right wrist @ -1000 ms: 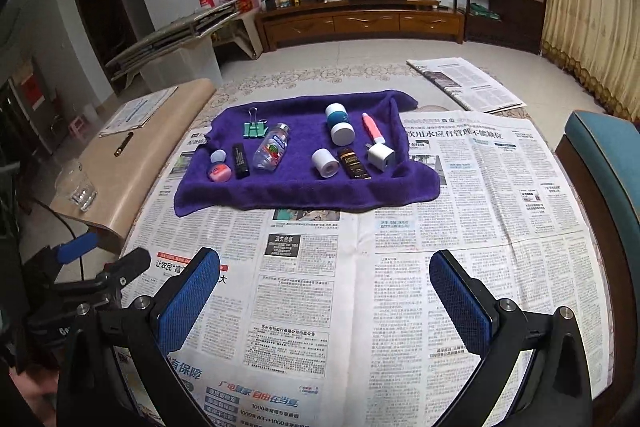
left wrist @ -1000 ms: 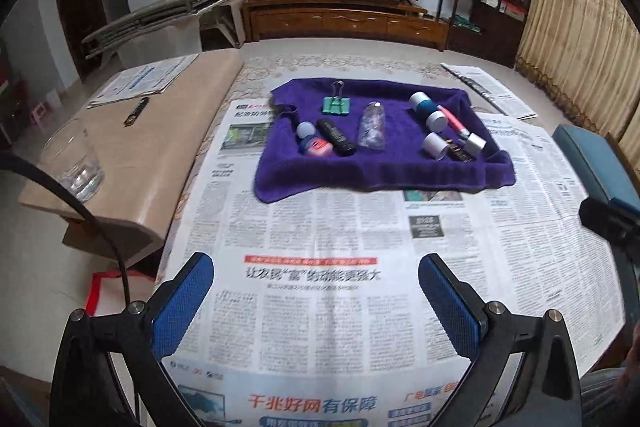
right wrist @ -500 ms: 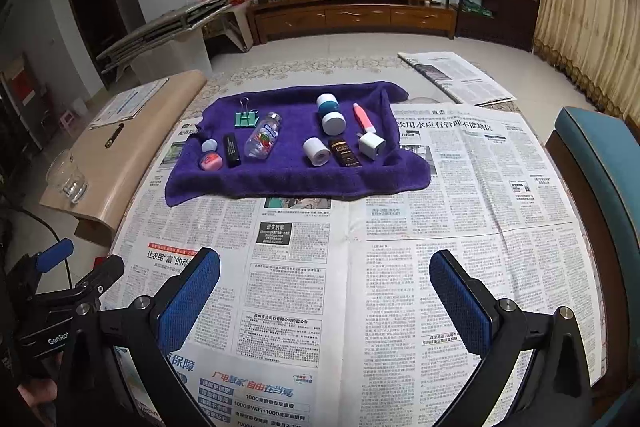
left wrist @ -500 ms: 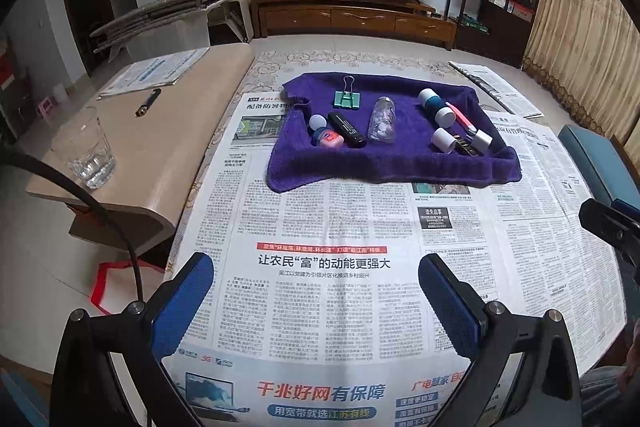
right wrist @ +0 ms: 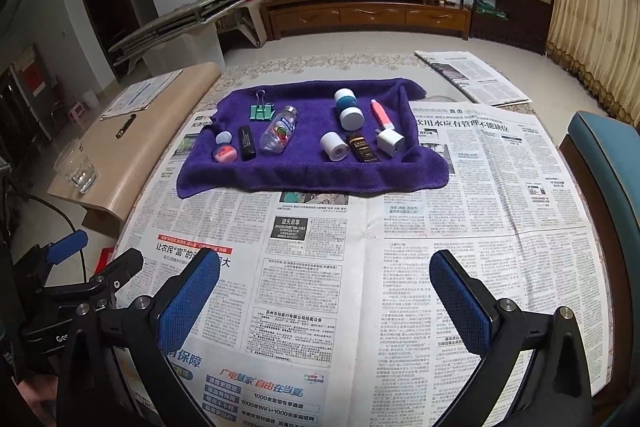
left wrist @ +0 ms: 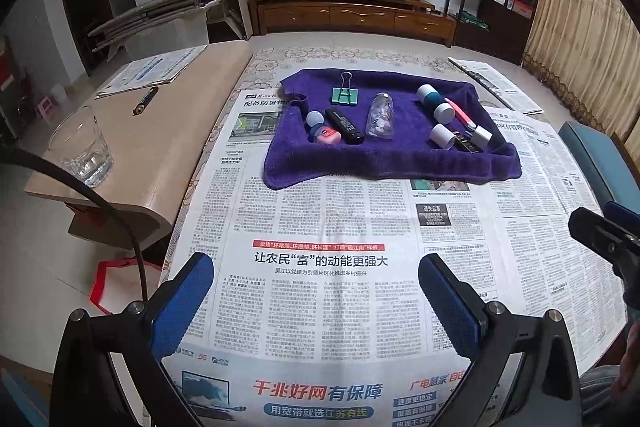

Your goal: Organize rigid objects

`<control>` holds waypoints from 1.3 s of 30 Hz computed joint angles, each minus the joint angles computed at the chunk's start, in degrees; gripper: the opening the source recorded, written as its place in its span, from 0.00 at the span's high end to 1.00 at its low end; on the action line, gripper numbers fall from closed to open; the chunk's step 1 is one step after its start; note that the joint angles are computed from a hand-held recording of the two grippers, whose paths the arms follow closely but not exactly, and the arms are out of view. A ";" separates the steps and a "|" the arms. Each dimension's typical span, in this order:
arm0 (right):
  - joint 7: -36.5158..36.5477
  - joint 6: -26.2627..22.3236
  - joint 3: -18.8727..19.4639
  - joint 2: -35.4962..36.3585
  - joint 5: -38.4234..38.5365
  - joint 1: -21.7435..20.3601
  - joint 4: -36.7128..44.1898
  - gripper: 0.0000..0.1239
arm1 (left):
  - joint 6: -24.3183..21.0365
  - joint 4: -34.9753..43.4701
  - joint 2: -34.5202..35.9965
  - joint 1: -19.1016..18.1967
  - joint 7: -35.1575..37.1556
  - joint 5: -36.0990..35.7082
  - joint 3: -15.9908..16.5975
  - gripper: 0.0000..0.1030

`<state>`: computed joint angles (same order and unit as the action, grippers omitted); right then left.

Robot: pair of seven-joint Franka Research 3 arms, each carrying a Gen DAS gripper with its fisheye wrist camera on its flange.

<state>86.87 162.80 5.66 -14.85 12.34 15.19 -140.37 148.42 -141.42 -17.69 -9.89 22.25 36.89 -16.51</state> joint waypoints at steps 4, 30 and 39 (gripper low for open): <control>0.15 0.01 0.07 -0.14 -0.19 -0.09 -0.11 0.17 | 0.02 -0.21 0.19 -0.09 0.40 -0.81 0.43 0.00; -0.15 -0.48 -0.04 -0.46 -0.76 -0.28 -0.15 0.17 | -0.38 -0.34 -0.16 -0.10 0.69 -0.50 0.20 0.00; -0.34 -1.12 0.00 -0.55 -0.92 -0.33 -0.10 0.17 | -0.30 -0.36 -0.20 -0.16 0.78 -0.65 0.17 0.00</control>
